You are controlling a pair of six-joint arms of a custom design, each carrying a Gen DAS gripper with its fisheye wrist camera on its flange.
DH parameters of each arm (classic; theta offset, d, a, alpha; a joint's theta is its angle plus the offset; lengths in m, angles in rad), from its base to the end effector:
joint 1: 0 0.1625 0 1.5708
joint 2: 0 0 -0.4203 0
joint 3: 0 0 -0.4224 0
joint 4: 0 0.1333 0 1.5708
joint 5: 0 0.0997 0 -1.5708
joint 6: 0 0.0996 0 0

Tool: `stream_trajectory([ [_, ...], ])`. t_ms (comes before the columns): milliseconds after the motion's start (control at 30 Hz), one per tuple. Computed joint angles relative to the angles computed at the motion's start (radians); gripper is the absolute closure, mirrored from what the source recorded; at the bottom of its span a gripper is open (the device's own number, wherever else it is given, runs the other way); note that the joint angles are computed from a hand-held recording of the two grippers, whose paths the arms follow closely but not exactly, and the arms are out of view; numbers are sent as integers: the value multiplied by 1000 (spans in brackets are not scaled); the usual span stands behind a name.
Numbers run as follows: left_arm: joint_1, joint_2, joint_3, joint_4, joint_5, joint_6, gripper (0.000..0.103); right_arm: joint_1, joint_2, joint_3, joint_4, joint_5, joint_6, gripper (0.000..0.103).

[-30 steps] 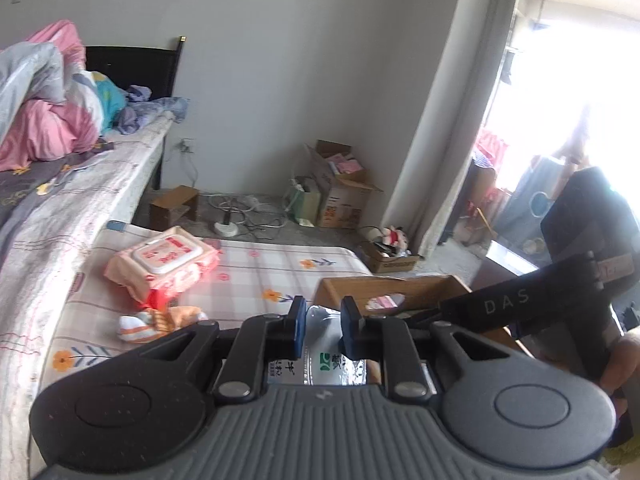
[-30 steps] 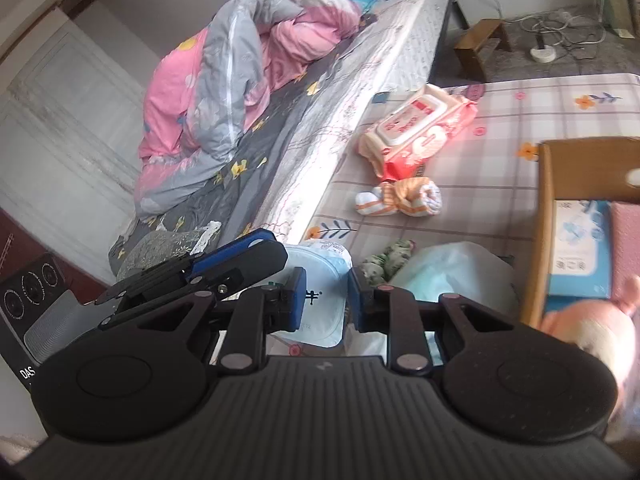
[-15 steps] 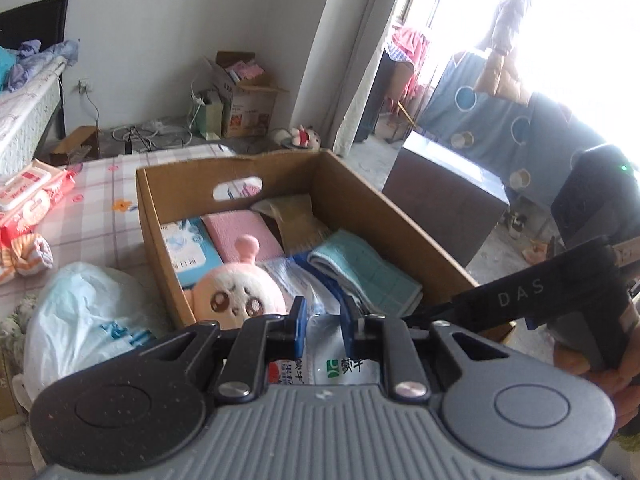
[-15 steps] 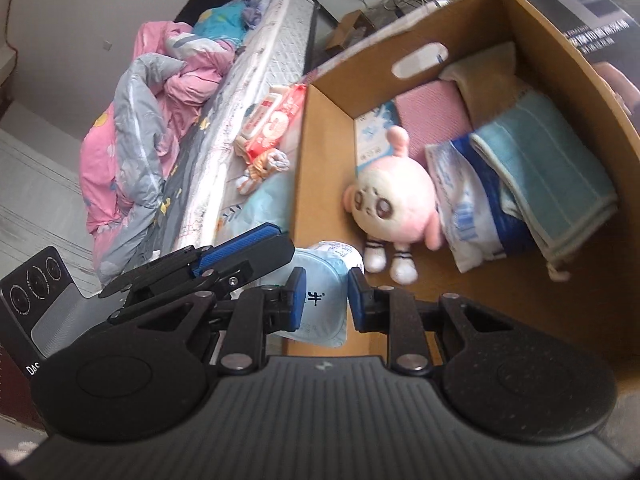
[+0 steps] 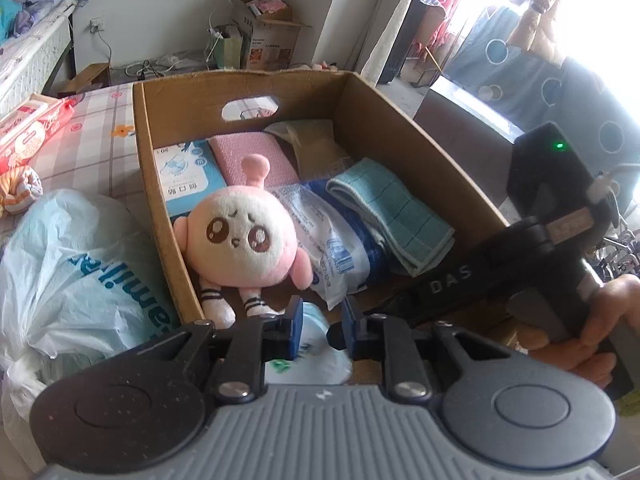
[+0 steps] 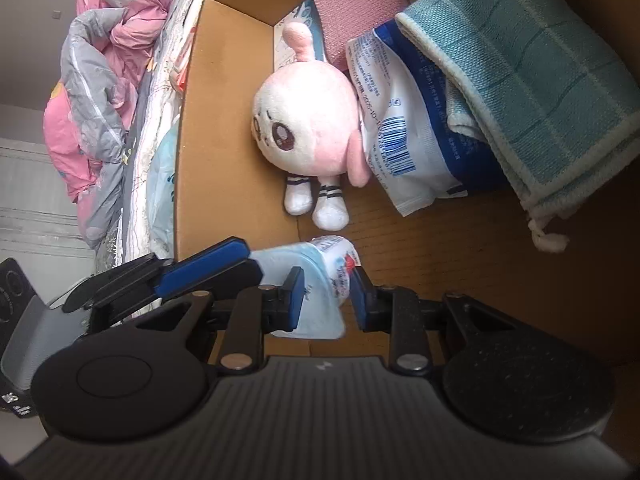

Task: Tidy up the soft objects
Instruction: 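Lower the yogurt cup into the box and open the right gripper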

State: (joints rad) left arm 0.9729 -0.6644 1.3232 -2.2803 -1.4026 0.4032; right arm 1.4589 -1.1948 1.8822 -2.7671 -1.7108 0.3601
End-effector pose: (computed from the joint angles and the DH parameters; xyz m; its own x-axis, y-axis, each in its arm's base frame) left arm -0.3092 -0.7204 0.0701 -0.5333 0.8279 -0.1737 0.8387 0.5443 0.0190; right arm 0.0499 -0.6254 0.2479 -0.8794 0.4725 -0.0576 0.4353 0.7494 -0.4989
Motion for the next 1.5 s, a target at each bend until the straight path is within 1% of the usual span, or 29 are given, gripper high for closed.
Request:
stream_trajectory([
  [100,-3,-17,16,-52,3,23,80,-3,16,-24,5,-15,-2,76],
  [167,-2,-28,20,-77,-3,30,79,2,24,-30,-21,-32,-12,75],
  [233,-5,-37,22,-110,0,35,72,3,31,-34,-57,-31,-22,72],
  [300,-4,-48,29,-144,8,44,65,-3,45,-53,-72,-9,-33,69],
  [400,1,-68,40,-185,25,64,61,-11,74,-84,-74,15,-34,59],
  [433,4,-76,45,-195,31,66,59,-11,87,-100,-66,20,-34,59],
  [500,12,-90,51,-207,39,66,55,-7,112,-127,-50,25,-38,58],
  [567,21,-107,58,-212,57,69,50,-4,132,-144,-50,32,-59,58],
  [700,43,-134,73,-225,111,74,44,10,165,-178,-24,9,-84,58],
  [767,56,-148,89,-242,134,79,43,13,173,-178,-27,15,-86,58],
  [867,76,-170,113,-279,168,88,39,26,174,-170,-37,-4,-108,59],
  [933,92,-181,123,-294,183,75,35,24,163,-153,-36,1,-103,60],
  [1133,124,-205,139,-298,190,27,29,17,138,-109,-50,19,-83,60],
  [1233,135,-215,147,-302,193,24,28,14,129,-88,-62,24,-72,60],
  [1500,146,-241,175,-322,176,28,25,16,95,-39,-59,10,-57,60],
])
